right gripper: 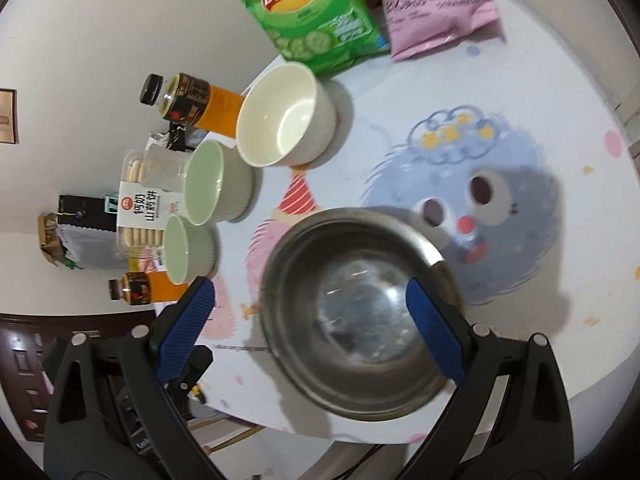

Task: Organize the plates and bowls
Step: 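Lower the steel bowl onto the table and open both grippers, then move both grippers to the rim of the large pale green bowl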

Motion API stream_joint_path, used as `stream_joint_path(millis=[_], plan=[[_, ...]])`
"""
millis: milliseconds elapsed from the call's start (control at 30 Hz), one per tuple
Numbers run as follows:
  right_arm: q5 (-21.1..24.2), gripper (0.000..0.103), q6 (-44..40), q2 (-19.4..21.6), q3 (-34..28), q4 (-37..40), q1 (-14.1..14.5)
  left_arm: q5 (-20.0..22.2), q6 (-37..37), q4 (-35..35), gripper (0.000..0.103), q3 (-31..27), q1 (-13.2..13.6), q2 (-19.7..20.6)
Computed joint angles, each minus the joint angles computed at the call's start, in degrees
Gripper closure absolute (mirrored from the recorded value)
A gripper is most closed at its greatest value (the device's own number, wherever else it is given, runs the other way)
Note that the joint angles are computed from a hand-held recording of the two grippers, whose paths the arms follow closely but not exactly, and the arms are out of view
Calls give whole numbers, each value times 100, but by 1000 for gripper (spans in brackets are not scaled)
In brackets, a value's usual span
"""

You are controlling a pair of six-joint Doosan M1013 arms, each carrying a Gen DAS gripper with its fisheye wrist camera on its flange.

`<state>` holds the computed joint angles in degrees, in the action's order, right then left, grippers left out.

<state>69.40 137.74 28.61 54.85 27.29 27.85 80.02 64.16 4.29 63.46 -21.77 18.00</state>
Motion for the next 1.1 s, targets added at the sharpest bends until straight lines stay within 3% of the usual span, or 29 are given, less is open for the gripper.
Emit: stream_joint_path(millis=[233, 433, 733, 1100], plan=[[21, 7, 473, 421, -616, 282, 73, 103, 7, -45, 0, -333, 380, 225], [-240, 7, 1415, 690, -963, 107, 199, -34, 910, -695, 0, -878, 774, 619], [-230, 7, 2306, 1134, -1589, -322, 315, 219, 3025, -1116, 0, -1462, 898, 1161], [-521, 7, 2638, 1425, -1822, -104, 306, 689, 3956, -1180, 0, -2040, 908, 1637]])
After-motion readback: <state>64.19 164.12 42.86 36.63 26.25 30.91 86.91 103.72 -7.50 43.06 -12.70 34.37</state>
